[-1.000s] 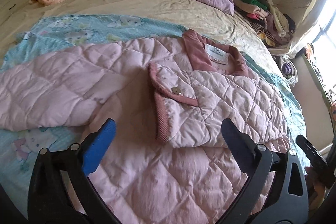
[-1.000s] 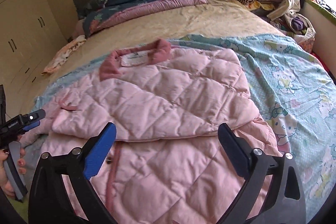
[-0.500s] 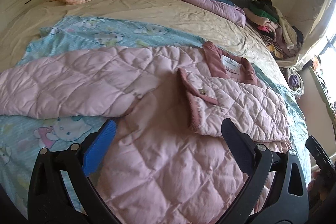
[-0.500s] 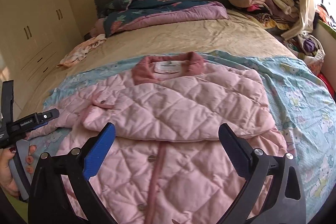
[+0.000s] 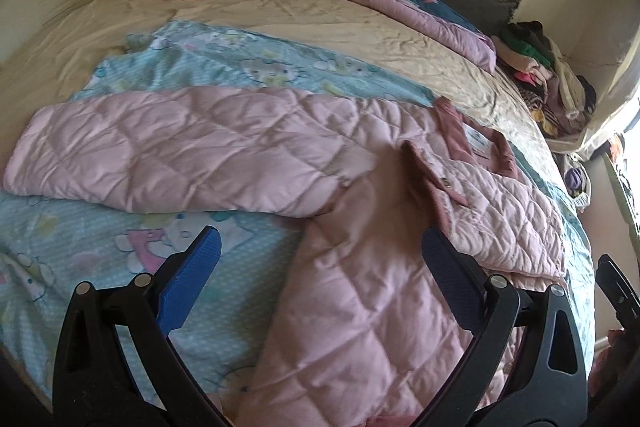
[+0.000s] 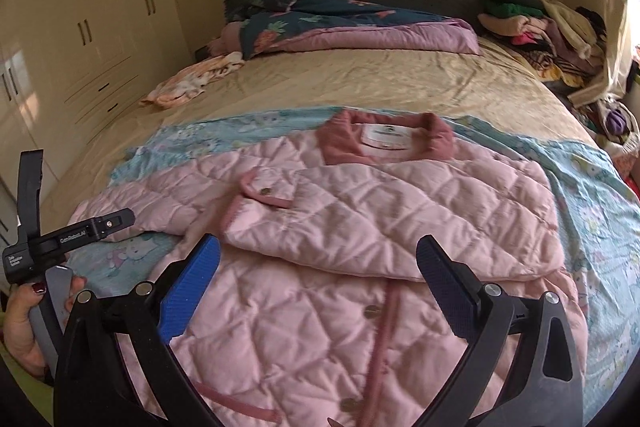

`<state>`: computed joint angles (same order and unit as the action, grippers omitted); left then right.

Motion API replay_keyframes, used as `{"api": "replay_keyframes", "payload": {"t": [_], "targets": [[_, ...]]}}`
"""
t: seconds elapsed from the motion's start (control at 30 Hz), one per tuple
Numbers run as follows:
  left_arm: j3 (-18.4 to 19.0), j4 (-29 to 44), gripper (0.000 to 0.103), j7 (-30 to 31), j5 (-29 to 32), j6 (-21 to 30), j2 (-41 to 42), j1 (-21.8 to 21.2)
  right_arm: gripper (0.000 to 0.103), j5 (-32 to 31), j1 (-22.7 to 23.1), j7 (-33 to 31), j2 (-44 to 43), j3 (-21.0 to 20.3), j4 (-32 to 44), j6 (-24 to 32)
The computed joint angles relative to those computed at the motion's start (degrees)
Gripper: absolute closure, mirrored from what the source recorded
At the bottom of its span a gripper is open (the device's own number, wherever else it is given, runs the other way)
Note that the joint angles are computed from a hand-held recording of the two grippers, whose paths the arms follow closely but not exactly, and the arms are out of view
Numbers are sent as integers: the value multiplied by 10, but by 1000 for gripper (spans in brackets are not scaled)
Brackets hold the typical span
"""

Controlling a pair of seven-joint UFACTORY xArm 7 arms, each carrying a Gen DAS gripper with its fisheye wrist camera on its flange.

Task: Fold large clothes
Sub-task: 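Move the left gripper over to the other sleeve's cuff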

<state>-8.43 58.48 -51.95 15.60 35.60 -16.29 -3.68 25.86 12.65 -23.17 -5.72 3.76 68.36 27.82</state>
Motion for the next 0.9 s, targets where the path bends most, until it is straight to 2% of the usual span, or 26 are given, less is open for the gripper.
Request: {"api": "replay_keyframes", "payload": {"t": [0.33,0.5,0.9], "targets": [[19,-61,9,13,-13,-5,-51,28,5,-31,29,23,26,32,28,-1],[35,-94,9,29,-42,-16,-73,40,5,-50,44,41,47,45,46,-3],[53,-146,9,51,-71,-33,-99,81,5,-100,76,78,106,73,97,6]]}}
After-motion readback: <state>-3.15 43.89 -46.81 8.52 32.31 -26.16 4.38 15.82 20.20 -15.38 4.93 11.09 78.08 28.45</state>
